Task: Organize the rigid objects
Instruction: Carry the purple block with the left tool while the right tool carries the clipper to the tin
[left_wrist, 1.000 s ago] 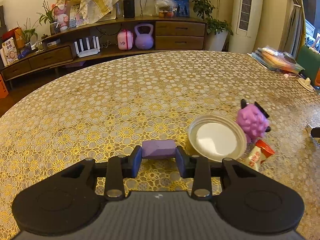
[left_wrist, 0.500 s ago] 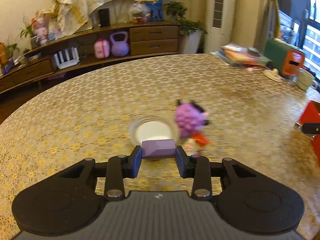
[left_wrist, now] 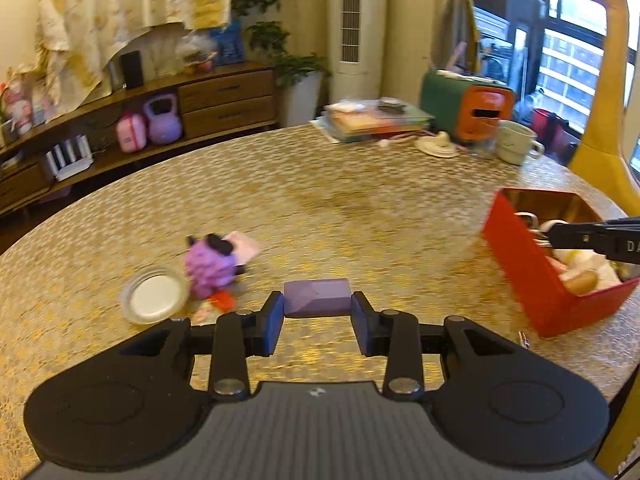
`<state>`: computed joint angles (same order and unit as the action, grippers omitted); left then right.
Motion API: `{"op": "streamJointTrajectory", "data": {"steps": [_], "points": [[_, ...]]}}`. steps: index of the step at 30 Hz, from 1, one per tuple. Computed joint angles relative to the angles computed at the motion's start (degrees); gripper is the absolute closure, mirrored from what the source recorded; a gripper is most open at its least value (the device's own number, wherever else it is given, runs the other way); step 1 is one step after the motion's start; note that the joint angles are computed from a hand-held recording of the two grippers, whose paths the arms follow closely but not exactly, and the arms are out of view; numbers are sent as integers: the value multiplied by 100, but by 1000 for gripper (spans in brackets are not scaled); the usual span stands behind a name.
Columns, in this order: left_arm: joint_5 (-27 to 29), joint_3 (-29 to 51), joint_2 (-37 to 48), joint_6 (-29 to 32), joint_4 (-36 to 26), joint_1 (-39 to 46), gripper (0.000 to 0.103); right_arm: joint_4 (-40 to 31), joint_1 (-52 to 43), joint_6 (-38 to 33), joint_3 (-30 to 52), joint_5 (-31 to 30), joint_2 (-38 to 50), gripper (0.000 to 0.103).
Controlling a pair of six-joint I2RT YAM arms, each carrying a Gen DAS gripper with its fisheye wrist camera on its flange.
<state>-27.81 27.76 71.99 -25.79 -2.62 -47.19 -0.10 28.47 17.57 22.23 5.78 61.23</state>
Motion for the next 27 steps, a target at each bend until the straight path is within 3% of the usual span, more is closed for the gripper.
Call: {"op": "streamJointTrajectory", "data": {"steps": [1, 3, 8, 13, 20, 27], "points": [[-41, 62, 64, -56, -18, -99, 67, -113, -75, -93, -16, -190, -105, 102], [-81, 127, 151, -145, -34, -227, 67, -359, -104, -173, -25, -366, -235, 89], [-122, 95, 121, -254, -96, -356, 67, -685, 416, 170, -267, 25, -632, 85], [-94, -69, -86, -240, -103, -387, 67, -900, 1276, 868, -682, 724, -824, 70], [-40, -314, -294, -188, -78, -490, 67, -461, 1879, 1915, -980, 1311, -55, 70], [36, -453, -378, -197, -43, -509, 67, 13, 1974, 2329, -768, 1535, 978, 72]]}}
